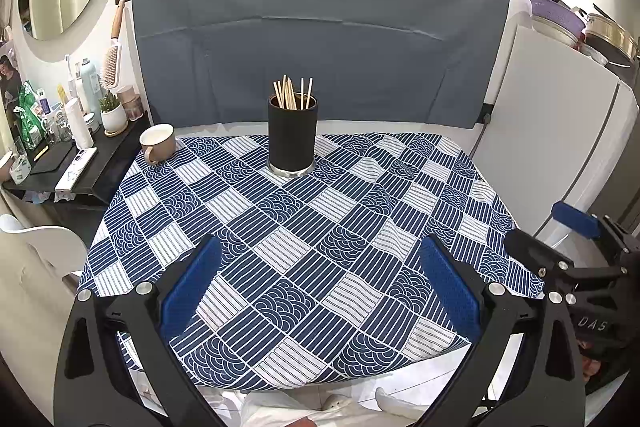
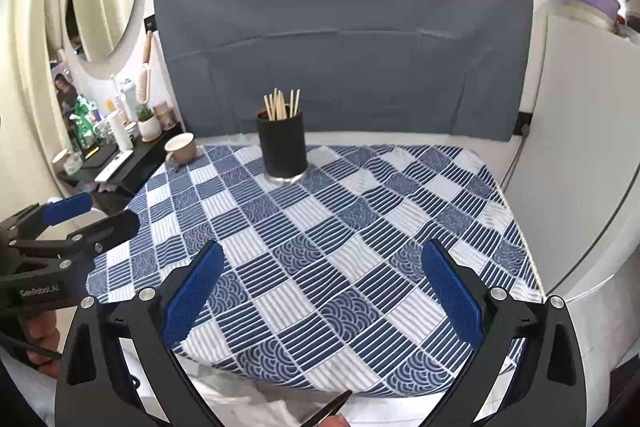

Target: Organize utensils

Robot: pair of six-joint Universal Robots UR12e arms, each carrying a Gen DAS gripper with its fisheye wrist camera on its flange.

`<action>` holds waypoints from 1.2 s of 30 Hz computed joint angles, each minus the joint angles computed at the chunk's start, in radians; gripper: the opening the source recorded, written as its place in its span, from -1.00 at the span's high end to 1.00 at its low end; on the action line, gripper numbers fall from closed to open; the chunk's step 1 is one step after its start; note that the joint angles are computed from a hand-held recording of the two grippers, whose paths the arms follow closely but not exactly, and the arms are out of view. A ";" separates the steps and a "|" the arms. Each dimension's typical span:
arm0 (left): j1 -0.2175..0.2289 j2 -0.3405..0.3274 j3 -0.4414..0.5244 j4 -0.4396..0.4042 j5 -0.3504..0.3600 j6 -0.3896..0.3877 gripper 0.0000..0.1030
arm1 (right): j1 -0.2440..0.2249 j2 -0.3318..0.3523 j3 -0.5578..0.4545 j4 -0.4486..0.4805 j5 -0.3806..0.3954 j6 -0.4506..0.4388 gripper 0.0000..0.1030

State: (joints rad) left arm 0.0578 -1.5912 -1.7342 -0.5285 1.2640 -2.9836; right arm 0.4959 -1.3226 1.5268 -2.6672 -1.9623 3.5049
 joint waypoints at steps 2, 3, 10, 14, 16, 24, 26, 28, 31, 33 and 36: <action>0.000 0.001 -0.001 0.004 0.005 0.006 -0.88 | 0.001 0.000 -0.002 0.002 -0.002 -0.003 -0.85; 0.000 0.001 -0.002 0.005 0.006 0.008 -0.88 | 0.003 0.001 -0.002 0.002 -0.008 -0.006 -0.85; 0.001 0.007 -0.009 0.014 -0.004 0.039 -0.88 | 0.021 0.006 -0.010 0.013 -0.095 -0.022 -0.85; 0.000 0.009 -0.014 0.028 -0.001 0.043 -0.88 | 0.022 0.005 -0.008 0.013 -0.095 -0.028 -0.85; 0.001 0.009 -0.015 0.031 -0.001 0.041 -0.88 | 0.022 0.006 -0.009 0.017 -0.096 -0.022 -0.85; 0.006 0.007 -0.008 0.016 -0.011 0.044 -0.88 | 0.030 0.015 -0.024 0.015 -0.106 -0.058 -0.85; 0.008 0.005 -0.006 0.009 -0.016 0.050 -0.88 | 0.034 0.019 -0.026 0.008 -0.120 -0.063 -0.85; 0.010 0.004 -0.003 0.004 -0.021 0.052 -0.88 | 0.037 0.022 -0.030 0.005 -0.131 -0.062 -0.85; 0.011 0.004 -0.003 0.005 -0.019 0.054 -0.88 | 0.038 0.024 -0.033 0.004 -0.134 -0.060 -0.85; 0.011 0.002 -0.001 0.003 -0.018 0.052 -0.88 | 0.039 0.025 -0.034 0.004 -0.137 -0.062 -0.85; 0.012 0.001 0.000 -0.004 -0.026 0.057 -0.88 | 0.040 0.026 -0.034 0.003 -0.142 -0.059 -0.85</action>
